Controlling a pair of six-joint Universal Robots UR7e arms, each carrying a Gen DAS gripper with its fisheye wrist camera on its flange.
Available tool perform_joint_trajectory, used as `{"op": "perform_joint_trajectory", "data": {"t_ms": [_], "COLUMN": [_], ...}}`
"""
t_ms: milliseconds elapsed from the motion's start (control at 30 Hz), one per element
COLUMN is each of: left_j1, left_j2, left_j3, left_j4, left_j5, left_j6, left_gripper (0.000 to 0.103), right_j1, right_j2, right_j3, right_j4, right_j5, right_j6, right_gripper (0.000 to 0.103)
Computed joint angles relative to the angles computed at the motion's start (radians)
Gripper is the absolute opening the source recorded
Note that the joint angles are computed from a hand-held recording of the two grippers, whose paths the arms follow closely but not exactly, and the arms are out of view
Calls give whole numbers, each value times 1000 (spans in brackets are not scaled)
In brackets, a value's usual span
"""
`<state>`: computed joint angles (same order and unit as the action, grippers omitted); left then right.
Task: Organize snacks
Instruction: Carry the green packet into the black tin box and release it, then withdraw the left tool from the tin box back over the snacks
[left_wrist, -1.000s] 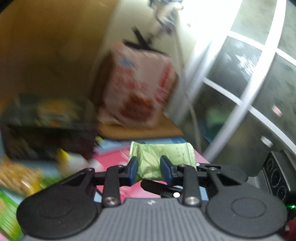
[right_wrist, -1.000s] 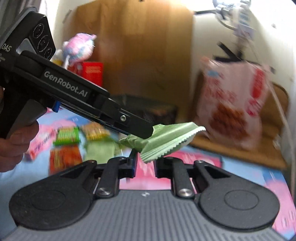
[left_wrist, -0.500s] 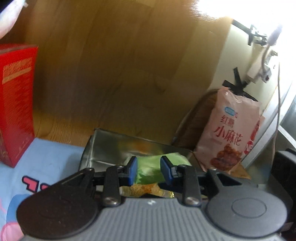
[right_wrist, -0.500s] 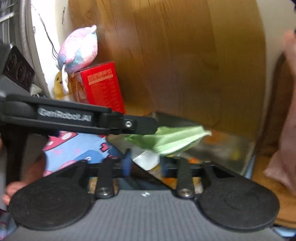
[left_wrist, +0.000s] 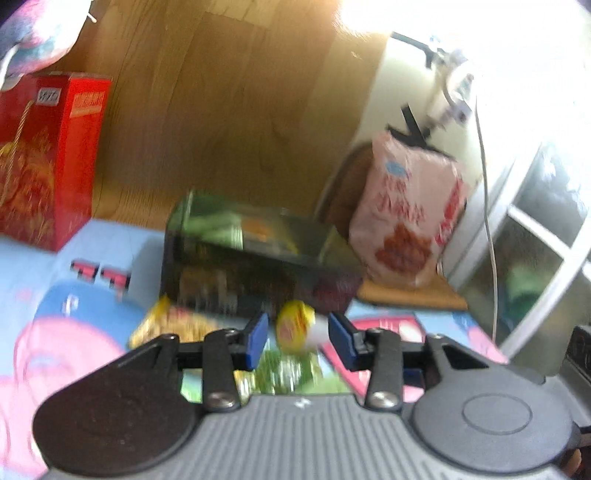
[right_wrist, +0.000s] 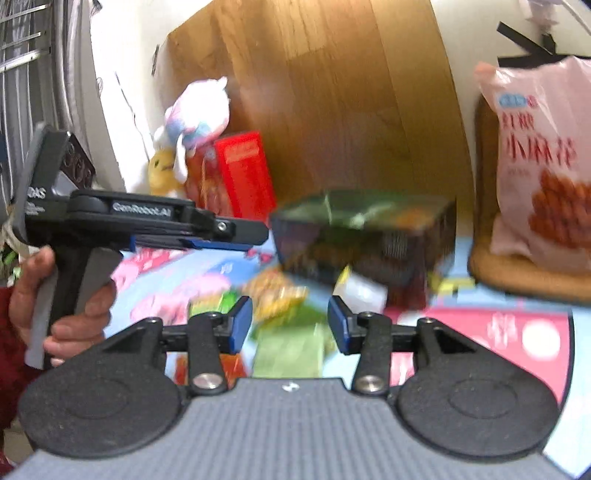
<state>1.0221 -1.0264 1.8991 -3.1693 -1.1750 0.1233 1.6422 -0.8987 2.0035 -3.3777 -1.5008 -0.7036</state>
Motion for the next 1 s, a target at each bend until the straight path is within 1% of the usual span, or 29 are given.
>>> {"op": "perform_joint_trajectory", "data": {"t_ms": [33,67,133,200,267,367,433,467,533,600,700,800,833,867,900,1000], "left_j1": [-6,-12,-21,-20,-18,-16,-8,0,24,43,56,69,77,85,96,108], "left_j2": [-6,-12,-38,-82,-133,-212,-255,-277,-305,-320,-312,-268,-251,-237,-222,-192], "left_j3": [21,41,88,146,202,280,314,329,338,340,324,283,264,248,225,189], "left_j4": [0,4,-12,-55,-92,-124,-128,-129,-119,-115,-120,-150,-155,-155,-144,-107], "left_j5": [11,25,39,32,58,129,162,167,151,134,129,142,142,136,125,115], "left_j6": [-6,-20,-45,-72,-95,-118,-140,-160,-196,-223,-190,-138,-127,-124,-126,-152], "left_gripper": [37,37,37,38,39,39,39,40,40,40,42,52,53,53,53,53], "right_j1": [3,8,23,27,42,76,93,100,115,138,168,188,194,194,194,188], "right_j2": [5,11,25,24,24,50,70,81,102,128,163,204,217,225,229,192], "right_j3": [9,16,25,38,47,49,31,19,1,-19,-37,-58,-67,-76,-75,-58], "right_j4": [-6,-10,-28,-11,19,29,59,84,114,132,132,97,94,98,75,133], "right_j5": [-11,-28,-62,-24,-2,-24,-31,-25,-17,-26,-52,-106,-123,-140,-151,-134], "right_j6": [2,11,41,59,44,-8,-3,0,-7,-23,-33,-25,-15,-5,-9,16], "right_gripper": [59,61,61,61,61,61,61,61,61,62,62,61,58,40,32,29]}}
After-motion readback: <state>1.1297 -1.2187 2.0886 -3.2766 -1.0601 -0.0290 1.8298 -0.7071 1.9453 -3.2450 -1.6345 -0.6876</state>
